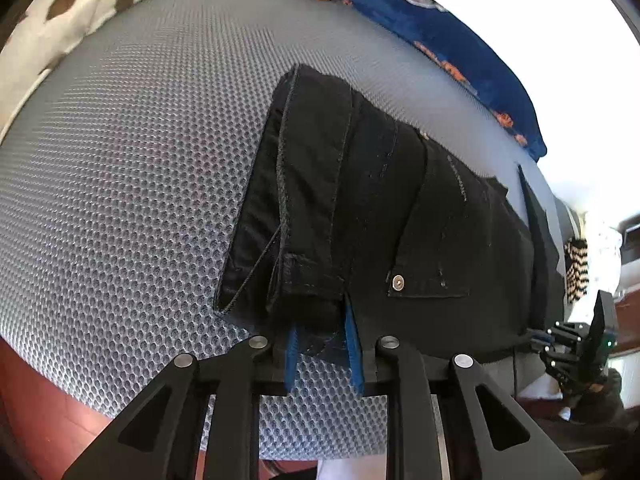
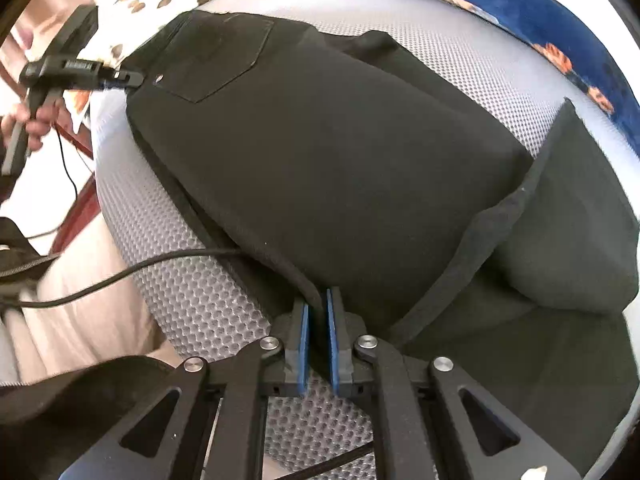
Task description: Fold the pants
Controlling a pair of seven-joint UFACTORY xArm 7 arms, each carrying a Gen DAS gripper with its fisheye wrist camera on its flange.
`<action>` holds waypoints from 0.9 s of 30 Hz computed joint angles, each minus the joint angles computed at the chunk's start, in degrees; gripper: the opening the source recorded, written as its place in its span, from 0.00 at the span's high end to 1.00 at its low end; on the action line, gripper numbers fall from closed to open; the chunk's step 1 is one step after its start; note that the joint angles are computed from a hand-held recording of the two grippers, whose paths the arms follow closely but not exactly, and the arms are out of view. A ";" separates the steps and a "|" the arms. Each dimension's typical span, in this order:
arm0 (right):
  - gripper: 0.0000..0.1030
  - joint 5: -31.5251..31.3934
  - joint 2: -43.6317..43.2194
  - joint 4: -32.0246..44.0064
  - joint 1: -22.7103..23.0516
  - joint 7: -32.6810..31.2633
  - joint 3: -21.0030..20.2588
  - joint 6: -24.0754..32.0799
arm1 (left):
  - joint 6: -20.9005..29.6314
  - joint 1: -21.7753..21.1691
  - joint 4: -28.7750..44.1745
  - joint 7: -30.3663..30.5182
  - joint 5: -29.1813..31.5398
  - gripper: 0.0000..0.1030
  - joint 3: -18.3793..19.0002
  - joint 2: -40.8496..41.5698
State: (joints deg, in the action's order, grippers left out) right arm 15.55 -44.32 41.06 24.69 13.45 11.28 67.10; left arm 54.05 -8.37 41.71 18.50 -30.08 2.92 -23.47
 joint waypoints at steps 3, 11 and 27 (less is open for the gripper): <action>0.85 0.63 -0.40 -0.30 -0.18 0.08 -0.76 -0.54 | 1.92 0.91 -2.91 -1.47 -0.45 0.67 1.06 -4.47; 0.48 -0.96 -7.12 2.10 -1.71 0.45 -1.72 2.66 | 2.91 -0.62 -5.14 -0.83 6.02 0.66 -1.05 -15.29; 0.50 -7.01 -15.96 2.73 -20.48 9.79 -9.39 10.58 | -16.12 -27.67 -2.59 10.70 -7.58 0.65 -10.39 -3.54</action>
State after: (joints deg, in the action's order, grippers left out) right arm 8.54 -60.28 43.79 4.21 23.24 1.89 77.68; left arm 37.93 -36.04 39.11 29.20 -37.66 -7.47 -27.00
